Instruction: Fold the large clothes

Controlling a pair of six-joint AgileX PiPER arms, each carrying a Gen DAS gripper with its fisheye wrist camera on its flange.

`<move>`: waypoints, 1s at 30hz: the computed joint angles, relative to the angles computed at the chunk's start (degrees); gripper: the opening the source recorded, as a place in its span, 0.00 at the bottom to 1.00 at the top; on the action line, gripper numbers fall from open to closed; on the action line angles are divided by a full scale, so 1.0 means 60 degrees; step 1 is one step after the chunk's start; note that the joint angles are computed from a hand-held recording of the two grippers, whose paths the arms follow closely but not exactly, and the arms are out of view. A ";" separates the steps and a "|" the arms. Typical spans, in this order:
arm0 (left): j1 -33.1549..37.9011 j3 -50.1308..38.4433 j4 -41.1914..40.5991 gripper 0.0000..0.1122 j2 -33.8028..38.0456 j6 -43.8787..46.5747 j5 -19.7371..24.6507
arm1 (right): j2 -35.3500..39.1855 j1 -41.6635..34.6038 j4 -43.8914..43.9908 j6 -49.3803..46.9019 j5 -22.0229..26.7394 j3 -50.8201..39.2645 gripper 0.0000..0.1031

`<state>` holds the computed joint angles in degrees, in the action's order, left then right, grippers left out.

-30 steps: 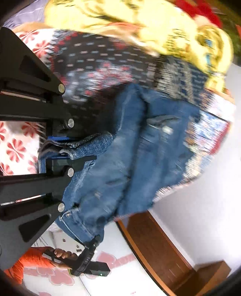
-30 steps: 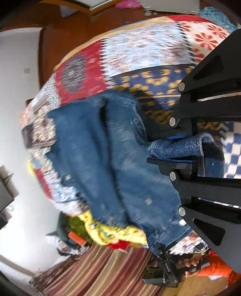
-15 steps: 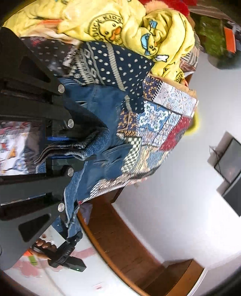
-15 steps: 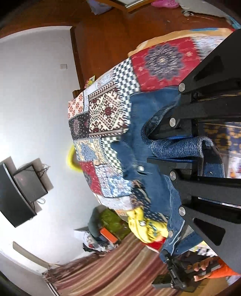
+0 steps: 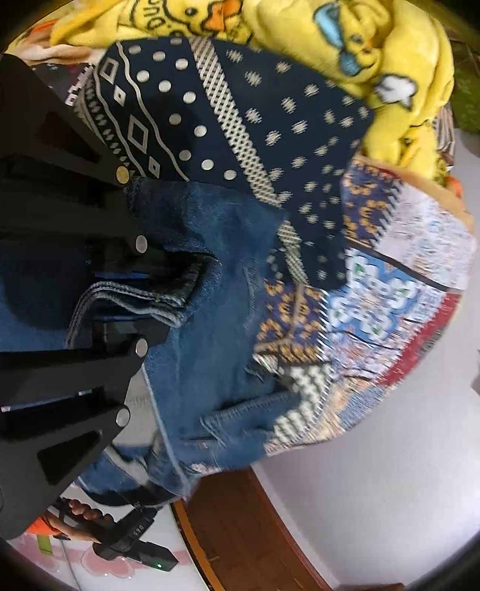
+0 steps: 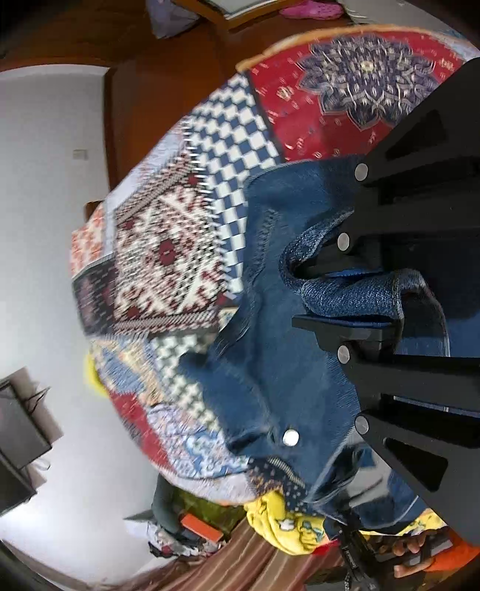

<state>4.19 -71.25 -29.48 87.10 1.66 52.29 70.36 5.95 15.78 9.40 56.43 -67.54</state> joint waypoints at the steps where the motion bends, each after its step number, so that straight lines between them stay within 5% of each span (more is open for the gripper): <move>1: -0.0049 0.0036 0.0049 0.14 0.0029 0.0037 -0.0001 | 0.0060 -0.0095 0.0114 -0.0119 -0.0084 0.0116 0.17; 8: -0.0756 -0.0527 0.1799 0.27 -0.0380 -0.0782 0.0686 | -0.0333 -0.0066 -0.0262 -0.0081 0.0496 -0.0190 0.25; 12: -0.1184 -0.0722 0.2860 0.46 -0.1351 -0.1469 0.1006 | -0.1258 0.0779 -0.2128 0.1062 0.0643 -0.0409 0.49; 15: -0.1710 -0.0788 0.3696 0.54 -0.2081 -0.2036 0.1128 | -0.1881 0.0742 -0.2048 0.0634 0.1179 -0.0620 0.50; 20: -0.3027 -0.0480 0.4610 0.60 -0.2913 -0.2673 0.1404 | -0.2730 0.1976 -0.2687 0.1051 0.2048 -0.0593 0.54; 30: -0.6584 0.1134 0.6284 0.61 -0.2800 -0.5036 0.0653 | -0.3195 0.5374 -0.3748 0.3783 0.1748 0.1288 0.59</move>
